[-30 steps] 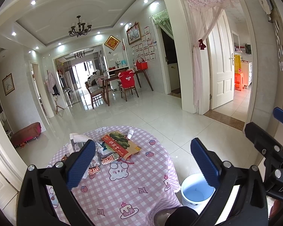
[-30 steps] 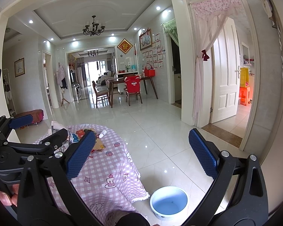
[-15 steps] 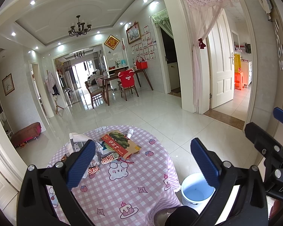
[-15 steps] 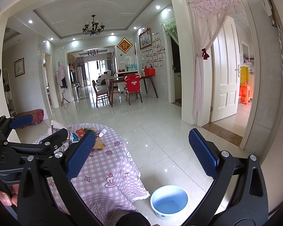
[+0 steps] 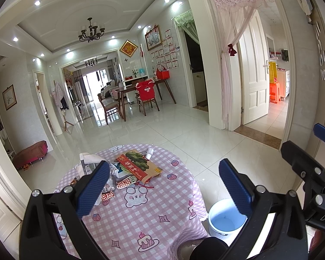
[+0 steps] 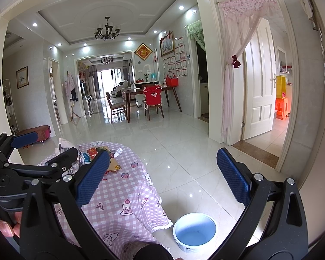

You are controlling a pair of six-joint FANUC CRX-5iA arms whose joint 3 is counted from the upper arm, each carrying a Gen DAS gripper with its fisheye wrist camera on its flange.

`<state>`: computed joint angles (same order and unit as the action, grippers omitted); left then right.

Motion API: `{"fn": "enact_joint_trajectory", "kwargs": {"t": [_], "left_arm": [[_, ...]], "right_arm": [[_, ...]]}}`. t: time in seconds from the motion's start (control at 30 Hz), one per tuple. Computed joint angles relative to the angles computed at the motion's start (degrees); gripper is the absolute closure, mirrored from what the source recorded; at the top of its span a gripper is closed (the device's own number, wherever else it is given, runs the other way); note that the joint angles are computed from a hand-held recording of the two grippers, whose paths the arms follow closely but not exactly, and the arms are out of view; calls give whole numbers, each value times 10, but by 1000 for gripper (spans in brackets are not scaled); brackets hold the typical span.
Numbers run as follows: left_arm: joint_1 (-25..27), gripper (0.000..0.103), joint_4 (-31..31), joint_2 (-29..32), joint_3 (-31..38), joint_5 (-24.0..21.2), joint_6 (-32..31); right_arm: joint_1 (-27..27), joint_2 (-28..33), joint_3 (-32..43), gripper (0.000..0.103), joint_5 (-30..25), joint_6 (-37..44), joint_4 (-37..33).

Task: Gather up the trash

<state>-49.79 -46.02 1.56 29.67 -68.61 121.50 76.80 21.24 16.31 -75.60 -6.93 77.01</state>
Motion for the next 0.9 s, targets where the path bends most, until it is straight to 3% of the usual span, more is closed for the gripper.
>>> {"fn": "enact_joint_trajectory", "kwargs": {"t": [0.6, 0.9], "left_arm": [[2, 4, -4, -1, -22, 14, 13], [27, 4, 18, -8, -40, 28, 6]], "right_arm": [[-9, 10, -25, 6, 19, -34, 4], [-19, 30, 1, 6, 32, -24, -9]]}}
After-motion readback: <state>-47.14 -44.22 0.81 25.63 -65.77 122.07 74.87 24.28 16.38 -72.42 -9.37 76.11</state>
